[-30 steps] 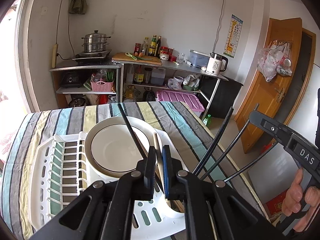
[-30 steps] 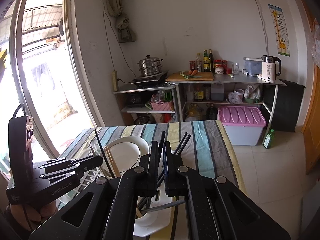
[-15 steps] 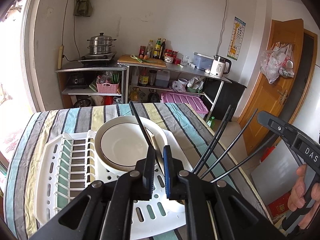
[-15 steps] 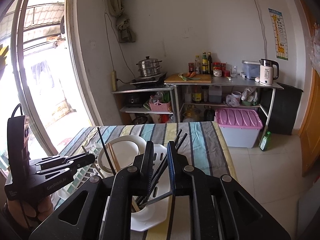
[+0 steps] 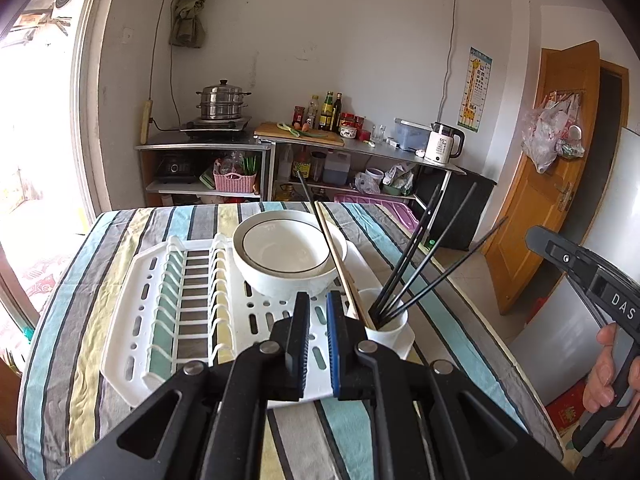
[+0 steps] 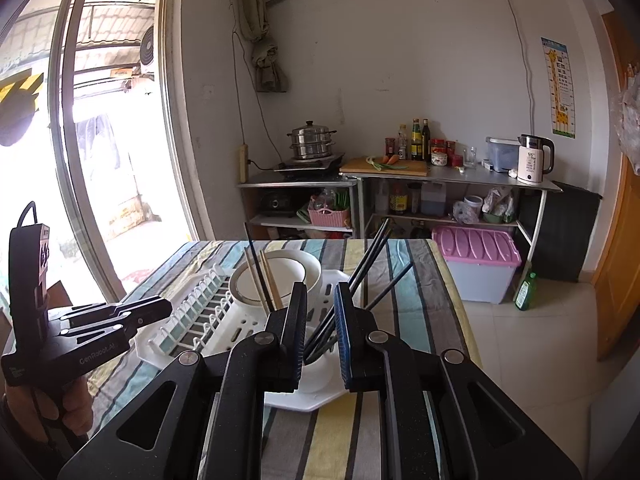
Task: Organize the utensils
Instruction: 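Withdraw both open tools from the white cup, then move both tools down to the last chopsticks on the cloth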
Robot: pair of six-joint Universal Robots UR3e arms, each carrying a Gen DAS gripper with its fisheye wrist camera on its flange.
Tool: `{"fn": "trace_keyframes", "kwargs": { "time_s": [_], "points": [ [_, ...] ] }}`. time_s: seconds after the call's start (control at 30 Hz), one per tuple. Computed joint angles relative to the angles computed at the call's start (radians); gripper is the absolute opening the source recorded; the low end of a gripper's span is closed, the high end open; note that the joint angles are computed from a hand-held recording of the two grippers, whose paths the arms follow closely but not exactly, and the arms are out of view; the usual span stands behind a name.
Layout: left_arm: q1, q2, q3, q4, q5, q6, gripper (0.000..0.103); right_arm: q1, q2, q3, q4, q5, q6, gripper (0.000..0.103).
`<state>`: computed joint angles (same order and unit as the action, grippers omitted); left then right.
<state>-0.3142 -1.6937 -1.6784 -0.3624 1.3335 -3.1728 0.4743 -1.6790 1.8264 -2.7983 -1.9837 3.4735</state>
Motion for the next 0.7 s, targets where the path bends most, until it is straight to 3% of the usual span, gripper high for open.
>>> {"fn": "trace_keyframes", "kwargs": {
  "time_s": [0.47, 0.7],
  "points": [
    [0.087, 0.471, -0.58, 0.085, 0.012, 0.055, 0.009, 0.313, -0.017, 0.168, -0.019, -0.21, 0.207, 0.014],
    [0.219, 0.765, -0.806, -0.03, -0.042, 0.123, 0.009, 0.367, -0.007, 0.256, -0.04, -0.169, 0.301, 0.014]
  ]
}}
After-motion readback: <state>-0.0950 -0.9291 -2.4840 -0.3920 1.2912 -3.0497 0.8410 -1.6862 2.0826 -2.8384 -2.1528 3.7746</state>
